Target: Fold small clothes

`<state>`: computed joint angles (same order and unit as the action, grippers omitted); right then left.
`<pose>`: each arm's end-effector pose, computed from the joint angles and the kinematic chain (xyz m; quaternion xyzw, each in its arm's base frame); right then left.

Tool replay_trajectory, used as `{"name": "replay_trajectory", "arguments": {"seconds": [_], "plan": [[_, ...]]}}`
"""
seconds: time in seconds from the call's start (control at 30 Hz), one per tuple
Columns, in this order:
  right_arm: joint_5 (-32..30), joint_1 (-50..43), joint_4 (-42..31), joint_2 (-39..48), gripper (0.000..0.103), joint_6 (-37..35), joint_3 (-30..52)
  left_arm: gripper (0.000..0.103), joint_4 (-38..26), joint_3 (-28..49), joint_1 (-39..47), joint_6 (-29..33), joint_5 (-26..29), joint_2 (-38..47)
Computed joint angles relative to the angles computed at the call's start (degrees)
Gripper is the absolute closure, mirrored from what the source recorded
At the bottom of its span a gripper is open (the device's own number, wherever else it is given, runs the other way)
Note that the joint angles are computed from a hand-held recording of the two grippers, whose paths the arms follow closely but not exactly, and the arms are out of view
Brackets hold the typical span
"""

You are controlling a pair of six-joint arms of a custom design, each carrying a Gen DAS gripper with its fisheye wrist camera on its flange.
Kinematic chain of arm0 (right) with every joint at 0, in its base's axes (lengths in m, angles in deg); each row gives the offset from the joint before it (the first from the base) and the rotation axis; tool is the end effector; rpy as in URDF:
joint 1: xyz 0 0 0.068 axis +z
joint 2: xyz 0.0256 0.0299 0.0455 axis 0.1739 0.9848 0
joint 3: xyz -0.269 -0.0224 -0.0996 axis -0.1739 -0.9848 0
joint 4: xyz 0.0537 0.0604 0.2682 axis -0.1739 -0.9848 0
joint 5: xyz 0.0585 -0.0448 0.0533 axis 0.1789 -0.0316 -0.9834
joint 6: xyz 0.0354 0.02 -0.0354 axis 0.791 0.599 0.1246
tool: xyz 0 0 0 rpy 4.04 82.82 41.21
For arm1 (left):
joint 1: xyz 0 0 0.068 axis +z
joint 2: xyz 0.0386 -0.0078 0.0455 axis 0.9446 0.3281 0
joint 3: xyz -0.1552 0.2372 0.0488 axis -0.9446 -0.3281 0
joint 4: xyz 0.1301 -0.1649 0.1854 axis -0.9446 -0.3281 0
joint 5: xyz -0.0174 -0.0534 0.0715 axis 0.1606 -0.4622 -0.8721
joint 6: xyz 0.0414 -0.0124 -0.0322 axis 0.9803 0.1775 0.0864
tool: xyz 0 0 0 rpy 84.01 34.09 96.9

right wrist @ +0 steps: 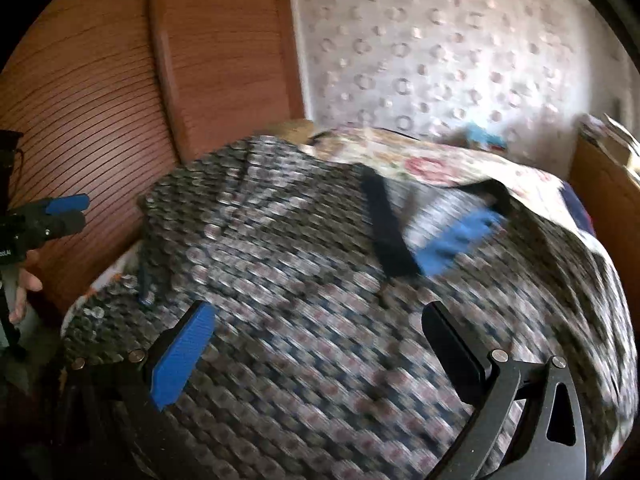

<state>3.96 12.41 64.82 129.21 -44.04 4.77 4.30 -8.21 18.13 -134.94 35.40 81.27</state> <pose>0.3692 0.0395 0.1163 -0.4062 0.7829 0.2332 0.4095 0.1830 -0.1994 0.1136 -0.0920 0.8872 0.0126 0.4519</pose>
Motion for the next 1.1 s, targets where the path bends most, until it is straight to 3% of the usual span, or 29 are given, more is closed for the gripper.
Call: {"name": "replay_trajectory", "arguments": {"seconds": [0.17,0.37,0.6,0.63,0.67,0.7,0.73,0.8,0.9,1.1], "plan": [[1.4,9.1,-3.1,2.2,0.021,0.7,4.8,0.025,-3.3,-4.0,-1.5,-5.5,-3.5,-4.6],[3.4,19.6,-6.5,6.3,0.023,2.1,11.5,0.025,-9.1,-6.4,-3.6,-10.7,-6.1,-8.8],[18.9,29.1,-3.9,13.4,0.028,-1.1,15.6,0.024,-13.2,-7.9,-5.1,-14.7,-7.9,-11.1],[20.5,29.6,-3.7,14.4,0.032,-1.1,16.2,0.024,-13.3,-8.1,-5.0,-14.9,-7.8,-11.3],[20.8,29.7,-3.3,15.0,0.042,-1.4,16.5,0.024,-13.2,-8.4,-5.0,-15.0,-7.8,-11.3],[21.2,29.8,-2.6,15.4,0.059,-1.3,16.6,0.024,-13.4,-8.3,-5.1,-15.4,-7.8,-11.1],[21.5,29.8,-2.0,15.3,0.067,-1.1,16.4,0.024,-13.1,-8.4,-5.0,-15.4,-7.7,-10.9],[18.1,28.7,-2.5,15.6,0.079,-0.8,17.2,0.024,-12.7,-8.4,-4.7,-15.1,-7.6,-10.6],[12.4,26.2,-2.0,14.0,0.087,-0.2,16.6,0.024,-11.2,-8.7,-4.3,-14.2,-7.1,-10.3],[3.0,19.7,-0.1,10.5,0.087,6.7,15.1,0.024,-6.2,-7.3,-2.9,-10.7,-4.9,-6.1]]}}
